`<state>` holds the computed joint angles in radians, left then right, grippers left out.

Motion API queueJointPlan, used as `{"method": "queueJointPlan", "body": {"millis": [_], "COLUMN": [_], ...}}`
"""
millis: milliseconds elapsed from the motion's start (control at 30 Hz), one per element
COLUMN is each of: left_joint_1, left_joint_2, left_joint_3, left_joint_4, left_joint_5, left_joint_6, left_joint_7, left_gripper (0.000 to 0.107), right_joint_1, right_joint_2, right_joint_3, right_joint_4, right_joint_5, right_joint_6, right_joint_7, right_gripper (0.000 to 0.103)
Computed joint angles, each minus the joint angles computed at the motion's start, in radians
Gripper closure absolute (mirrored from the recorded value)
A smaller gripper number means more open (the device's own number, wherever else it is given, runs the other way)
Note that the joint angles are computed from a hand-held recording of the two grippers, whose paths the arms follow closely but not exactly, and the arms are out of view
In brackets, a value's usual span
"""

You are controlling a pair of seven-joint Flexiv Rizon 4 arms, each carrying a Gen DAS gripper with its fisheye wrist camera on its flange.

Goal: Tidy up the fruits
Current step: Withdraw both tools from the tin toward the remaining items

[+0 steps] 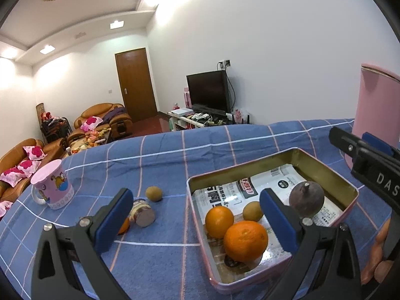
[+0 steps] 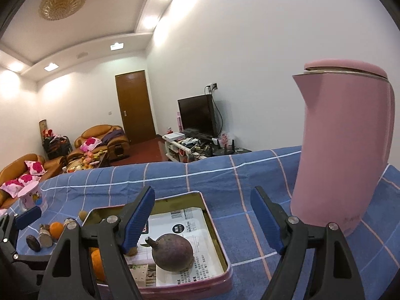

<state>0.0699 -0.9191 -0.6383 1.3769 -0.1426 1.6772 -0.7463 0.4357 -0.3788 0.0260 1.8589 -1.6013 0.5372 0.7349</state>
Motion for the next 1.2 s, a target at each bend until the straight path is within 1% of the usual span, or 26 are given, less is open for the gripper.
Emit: {"method": "queueJointPlan", "body": {"millis": [133, 300, 700, 1000, 1200], "left_joint_1": [0.009, 0.020, 0.052, 0.069, 0.056], "left_joint_2": [0.001, 0.001, -0.005, -0.017, -0.024], "left_joint_3": [-0.001, 0.004, 0.009, 0.022, 0.067], "left_joint_4": [0.003, -0.001, -0.018, -0.052, -0.095], "left_joint_5": [-0.005, -0.015, -0.035, -0.071, -0.122], "left_joint_6": [-0.003, -0.015, -0.028, -0.064, -0.107], "left_joint_7": [-0.004, -0.004, 0.012, 0.046, 0.060], "left_gripper": [0.004, 0.004, 0.004, 0.004, 0.004], "right_joint_1": [0.027, 0.050, 0.098, 0.137, 0.165], "right_joint_2": [-0.016, -0.035, -0.086, -0.158, -0.203], "right_joint_3": [0.003, 0.000, -0.017, -0.053, -0.080], "right_joint_4": [-0.021, -0.050, -0.117, -0.221, -0.287], "right_joint_5": [0.028, 0.049, 0.102, 0.136, 0.152], "right_joint_6": [-0.048, -0.053, -0.052, -0.015, 0.005], "right_joint_7": [-0.031, -0.055, -0.020, -0.066, -0.099], "right_gripper": [0.023, 0.023, 0.023, 0.023, 0.023]}}
